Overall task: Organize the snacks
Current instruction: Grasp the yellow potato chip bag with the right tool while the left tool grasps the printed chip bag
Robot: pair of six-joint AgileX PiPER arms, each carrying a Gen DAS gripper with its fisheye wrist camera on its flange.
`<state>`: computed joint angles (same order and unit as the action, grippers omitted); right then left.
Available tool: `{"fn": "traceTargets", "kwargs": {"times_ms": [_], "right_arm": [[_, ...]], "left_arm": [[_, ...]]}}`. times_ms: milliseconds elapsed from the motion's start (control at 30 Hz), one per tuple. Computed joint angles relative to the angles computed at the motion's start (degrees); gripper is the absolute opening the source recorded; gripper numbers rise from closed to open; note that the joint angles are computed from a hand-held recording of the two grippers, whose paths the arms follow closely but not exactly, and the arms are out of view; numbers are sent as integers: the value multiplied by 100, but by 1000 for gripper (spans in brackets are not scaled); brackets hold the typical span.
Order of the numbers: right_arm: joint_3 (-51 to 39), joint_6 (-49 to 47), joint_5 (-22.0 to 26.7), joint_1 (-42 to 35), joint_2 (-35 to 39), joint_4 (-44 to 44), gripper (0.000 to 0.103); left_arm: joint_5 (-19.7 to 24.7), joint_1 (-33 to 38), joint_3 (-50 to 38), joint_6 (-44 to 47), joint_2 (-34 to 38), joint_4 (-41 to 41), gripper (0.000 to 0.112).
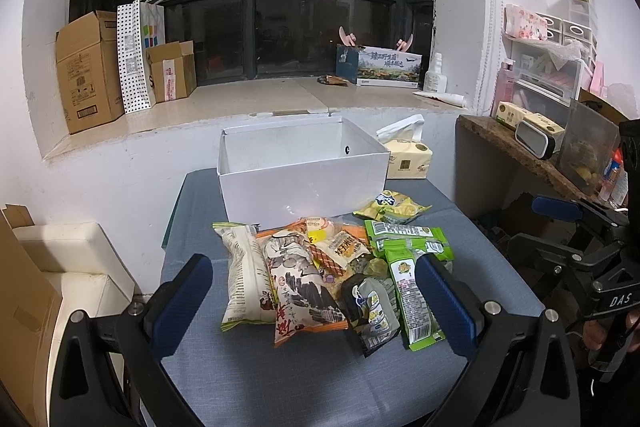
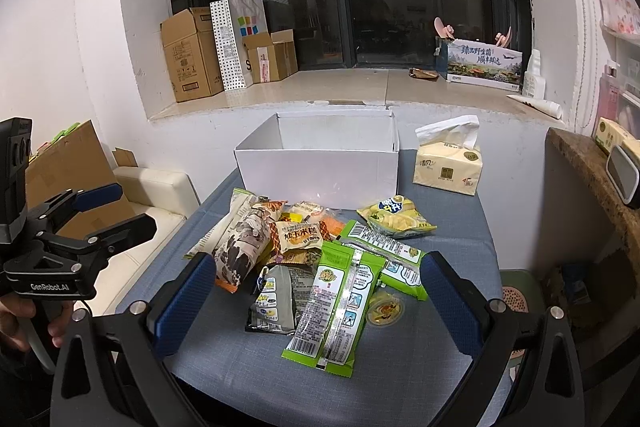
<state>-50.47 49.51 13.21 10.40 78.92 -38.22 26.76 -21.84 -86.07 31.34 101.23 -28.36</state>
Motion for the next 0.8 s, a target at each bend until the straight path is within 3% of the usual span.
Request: {"fn": "traceTargets", "kwargs": {"times_ms": [67, 167, 267, 333, 600, 733, 800], "right_arm": [[-1, -4, -55, -69, 38, 34, 103], [-218, -1419, -220, -479, 402, 1528, 103], [-1022, -3044, -71, -999, 1387, 3096, 103], [-1743, -3384, 188, -1229, 2121, 3257, 103], [-6229, -3917, 2567, -1558, 5476, 3150, 103], [-8272, -4544, 3907, -1669, 6652, 3941, 103], [-9291, -4402, 4627, -1616, 7206, 3736, 103]], "left_arm": [[6, 37, 22, 97, -11, -115, 103], [41, 82, 28, 213, 8, -259, 103], [182, 159, 0, 445, 57, -570, 103], [223, 183, -4, 517, 83, -653, 103], [415, 320, -156, 618, 316, -751, 103], [639, 462, -295, 705, 527, -937, 103], [712, 511, -342, 748, 628, -1021, 103]]}}
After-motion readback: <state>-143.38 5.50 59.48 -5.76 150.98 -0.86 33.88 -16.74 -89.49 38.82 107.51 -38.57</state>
